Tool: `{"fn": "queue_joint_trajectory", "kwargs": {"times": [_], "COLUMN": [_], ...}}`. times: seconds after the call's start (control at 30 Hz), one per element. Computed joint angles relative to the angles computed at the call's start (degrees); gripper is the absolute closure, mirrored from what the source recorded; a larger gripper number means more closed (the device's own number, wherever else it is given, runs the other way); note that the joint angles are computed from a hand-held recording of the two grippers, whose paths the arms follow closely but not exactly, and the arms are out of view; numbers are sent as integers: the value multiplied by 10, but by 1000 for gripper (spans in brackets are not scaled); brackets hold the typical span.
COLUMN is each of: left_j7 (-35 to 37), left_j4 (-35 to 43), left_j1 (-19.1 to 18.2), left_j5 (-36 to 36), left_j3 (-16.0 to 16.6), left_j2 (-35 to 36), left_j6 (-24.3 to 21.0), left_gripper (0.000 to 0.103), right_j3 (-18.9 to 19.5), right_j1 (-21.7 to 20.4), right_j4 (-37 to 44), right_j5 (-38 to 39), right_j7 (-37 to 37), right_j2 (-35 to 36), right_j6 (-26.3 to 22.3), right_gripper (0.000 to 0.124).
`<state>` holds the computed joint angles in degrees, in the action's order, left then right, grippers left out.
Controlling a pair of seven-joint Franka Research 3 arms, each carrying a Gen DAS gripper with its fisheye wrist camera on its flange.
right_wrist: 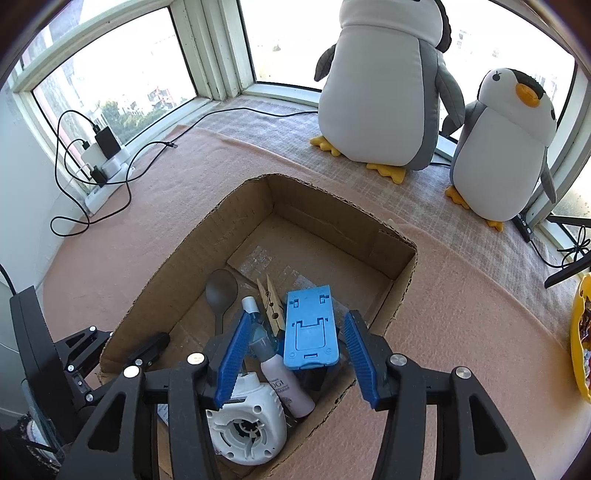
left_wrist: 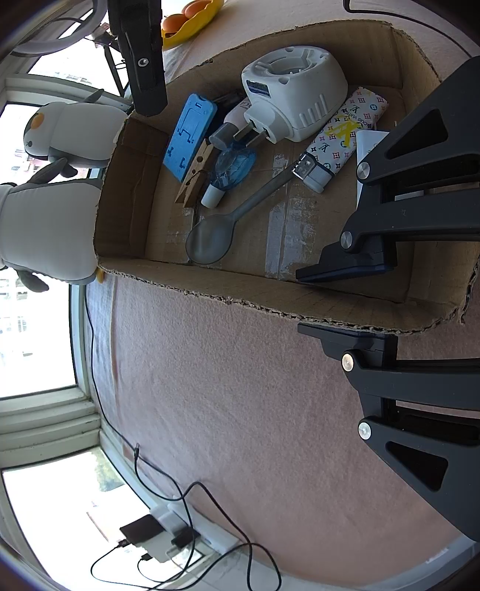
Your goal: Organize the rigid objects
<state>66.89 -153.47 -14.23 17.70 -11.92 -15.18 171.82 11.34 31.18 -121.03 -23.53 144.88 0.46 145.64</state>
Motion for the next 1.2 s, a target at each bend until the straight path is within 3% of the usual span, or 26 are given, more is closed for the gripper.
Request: {"fn": "queue_joint_trajectory", "kwargs": {"times": [0.33,0.77,0.93,1.0,1.03,1.2], "left_j7": [0,12,5,7,15,20], "left_j4": [0,3,9,9,8,2], "left_j1": [-1,-5,5,4,-3,-3], "left_j5": [0,-9,7,5,-4,-5], "left_j3": [0,8,-2,1,8,6], "left_j2": [0,-1,-5,-10,-12,-43], "left_j6": [0,-10,-27,-33,-33,-44], "left_gripper": [85,82,73,55,52,49], "right_j3": [10,51,71,80,83,108], "right_j1": [0,-28,-40,-45,-46,-57], "right_j4": [-26,-107,-121,-123,-128,-132], "right_j5": [2,5,-1,-8,-11,-29], "right_j7": [16,71,100,121,131,177], "right_j2": [-26,-117,-144,-156,-163,-196], "right_j6": [3,5,-22,-32,-31,-53], "right_gripper": [75,64,63,63,62,56]}}
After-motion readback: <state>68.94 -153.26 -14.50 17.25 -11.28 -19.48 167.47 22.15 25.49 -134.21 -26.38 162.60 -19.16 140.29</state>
